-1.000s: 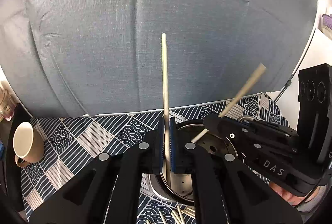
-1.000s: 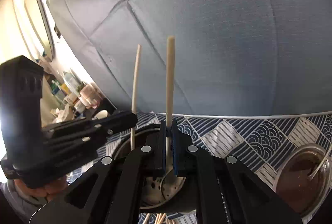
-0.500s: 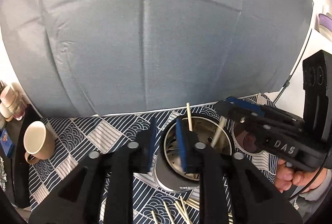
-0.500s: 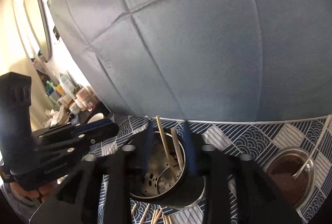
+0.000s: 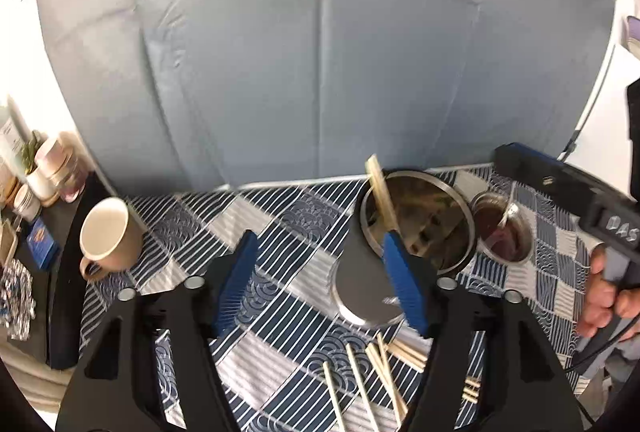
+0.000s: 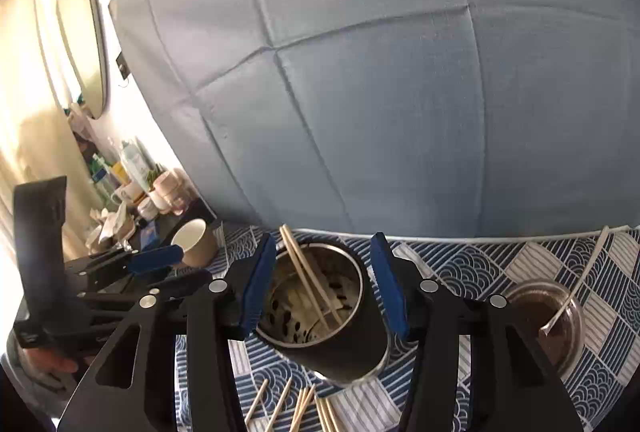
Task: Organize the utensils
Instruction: 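Open the right tool to drop its chopstick into the black cup while the left tool releases its own, then move both tools back down to the remaining chopsticks on the cloth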
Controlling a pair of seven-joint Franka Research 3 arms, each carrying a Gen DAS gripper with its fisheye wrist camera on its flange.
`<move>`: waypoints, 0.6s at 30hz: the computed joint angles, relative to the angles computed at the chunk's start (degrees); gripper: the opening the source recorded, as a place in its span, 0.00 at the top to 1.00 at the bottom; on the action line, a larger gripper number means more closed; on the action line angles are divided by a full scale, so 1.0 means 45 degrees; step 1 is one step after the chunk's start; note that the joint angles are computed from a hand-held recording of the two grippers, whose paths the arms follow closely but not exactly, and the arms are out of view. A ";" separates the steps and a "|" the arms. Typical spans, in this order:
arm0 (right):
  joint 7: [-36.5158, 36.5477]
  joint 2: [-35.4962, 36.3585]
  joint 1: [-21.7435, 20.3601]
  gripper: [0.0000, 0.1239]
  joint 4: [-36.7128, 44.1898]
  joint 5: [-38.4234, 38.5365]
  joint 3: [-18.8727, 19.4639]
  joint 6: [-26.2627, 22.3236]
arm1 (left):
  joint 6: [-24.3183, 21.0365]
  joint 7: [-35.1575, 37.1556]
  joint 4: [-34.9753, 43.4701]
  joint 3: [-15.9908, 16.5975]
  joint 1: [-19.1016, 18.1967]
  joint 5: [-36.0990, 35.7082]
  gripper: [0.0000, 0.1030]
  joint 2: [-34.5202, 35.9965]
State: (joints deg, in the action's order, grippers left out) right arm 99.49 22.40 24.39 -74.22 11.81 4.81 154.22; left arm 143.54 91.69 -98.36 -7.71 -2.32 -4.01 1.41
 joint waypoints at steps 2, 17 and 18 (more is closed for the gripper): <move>-0.0007 -0.0227 0.0032 0.56 -0.0342 -0.0083 -0.0031 0.0000 | -0.0380 -0.0151 -0.0174 0.0034 0.0037 -0.0163 0.32 -0.0138; -0.0278 -0.1700 -0.0231 0.48 -0.3090 -0.0010 0.0066 -0.0650 | -0.1930 -0.1518 -0.1416 0.0152 0.0086 0.1424 0.16 -0.0318; -0.0261 -0.1730 -0.0236 0.48 -0.3202 -0.0047 0.0062 -0.0708 | -0.2067 -0.1573 -0.1497 0.0159 0.0097 0.1462 0.16 -0.0321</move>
